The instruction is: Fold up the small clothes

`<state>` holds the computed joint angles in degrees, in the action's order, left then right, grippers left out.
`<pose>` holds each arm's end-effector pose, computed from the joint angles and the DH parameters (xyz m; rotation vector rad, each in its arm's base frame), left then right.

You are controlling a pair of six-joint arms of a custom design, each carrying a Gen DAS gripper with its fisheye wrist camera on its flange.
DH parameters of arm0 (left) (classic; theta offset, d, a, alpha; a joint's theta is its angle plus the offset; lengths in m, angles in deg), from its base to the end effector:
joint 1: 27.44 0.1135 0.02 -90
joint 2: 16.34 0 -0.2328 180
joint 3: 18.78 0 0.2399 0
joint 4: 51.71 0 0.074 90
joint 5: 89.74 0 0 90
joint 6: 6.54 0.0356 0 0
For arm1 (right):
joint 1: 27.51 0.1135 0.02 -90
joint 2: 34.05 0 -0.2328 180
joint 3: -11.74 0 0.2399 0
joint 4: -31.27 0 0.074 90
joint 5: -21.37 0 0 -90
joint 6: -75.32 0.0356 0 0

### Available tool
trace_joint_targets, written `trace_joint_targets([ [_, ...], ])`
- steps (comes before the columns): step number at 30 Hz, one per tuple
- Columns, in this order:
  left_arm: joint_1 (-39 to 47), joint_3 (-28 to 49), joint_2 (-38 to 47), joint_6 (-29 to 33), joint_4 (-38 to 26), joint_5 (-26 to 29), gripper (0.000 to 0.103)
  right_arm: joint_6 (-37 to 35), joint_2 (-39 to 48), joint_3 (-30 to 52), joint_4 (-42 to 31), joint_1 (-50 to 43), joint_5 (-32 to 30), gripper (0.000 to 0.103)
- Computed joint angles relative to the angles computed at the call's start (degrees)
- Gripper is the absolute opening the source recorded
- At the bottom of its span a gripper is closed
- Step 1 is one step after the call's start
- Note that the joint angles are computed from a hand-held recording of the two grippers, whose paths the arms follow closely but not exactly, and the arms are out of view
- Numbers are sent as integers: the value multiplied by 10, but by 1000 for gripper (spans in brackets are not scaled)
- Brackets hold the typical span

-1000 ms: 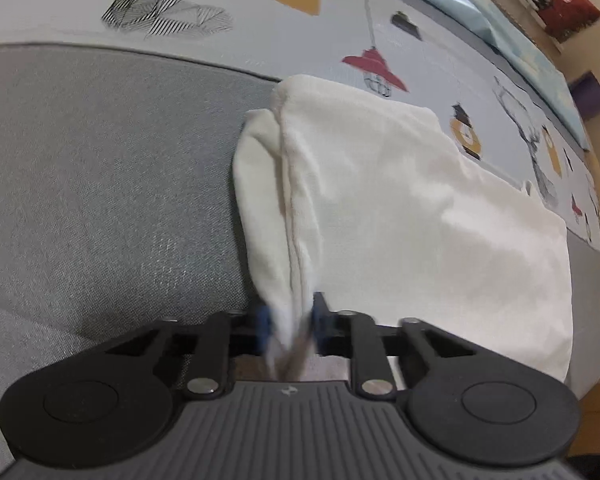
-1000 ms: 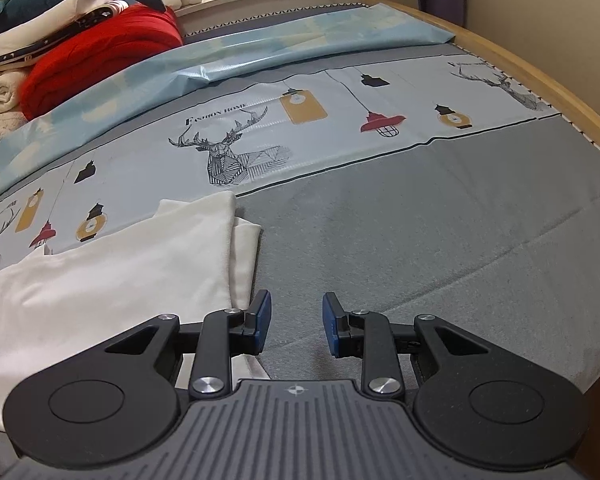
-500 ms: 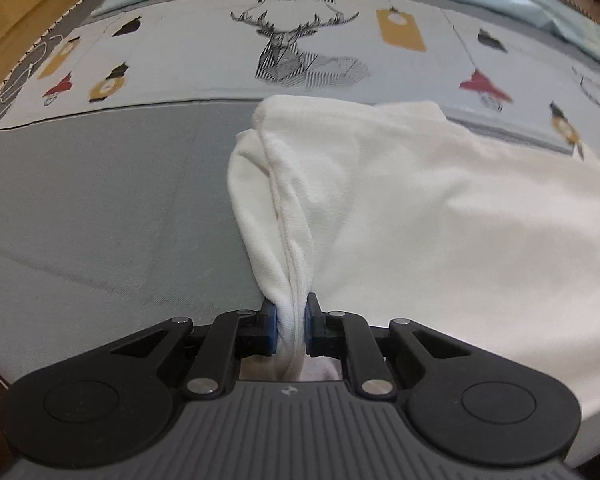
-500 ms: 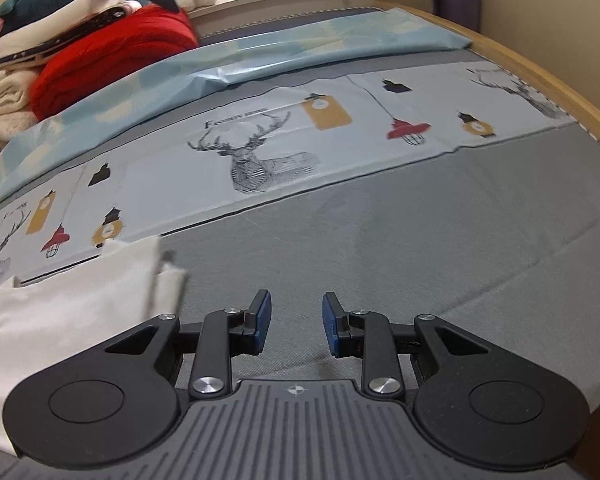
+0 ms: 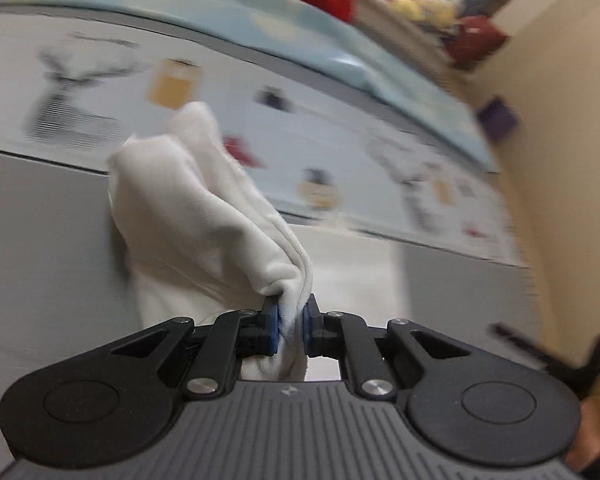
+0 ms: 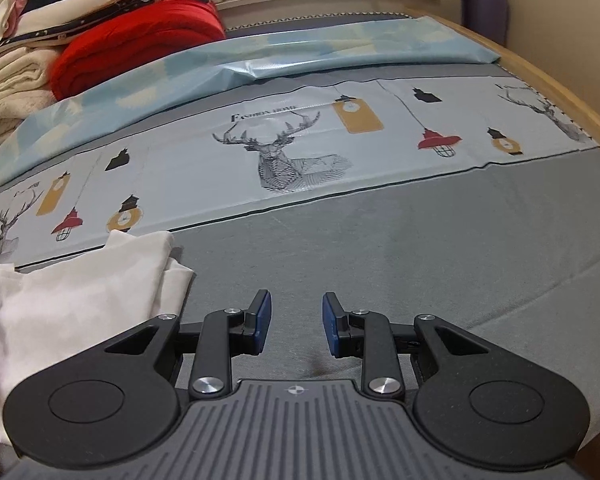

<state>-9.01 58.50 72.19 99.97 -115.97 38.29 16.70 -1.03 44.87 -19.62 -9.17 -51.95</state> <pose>0.2677 0.0661 0.2006 0.0705 2.6082 -0.7574 0.1295 0.0322 0.1571 0.3977 2.3743 0.0403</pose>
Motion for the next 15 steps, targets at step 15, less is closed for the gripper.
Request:
trace_joint_targets([
  [15,-261,-59,-23,-262,177,24,25,22,-81,-12,-63,-39,-31,29],
])
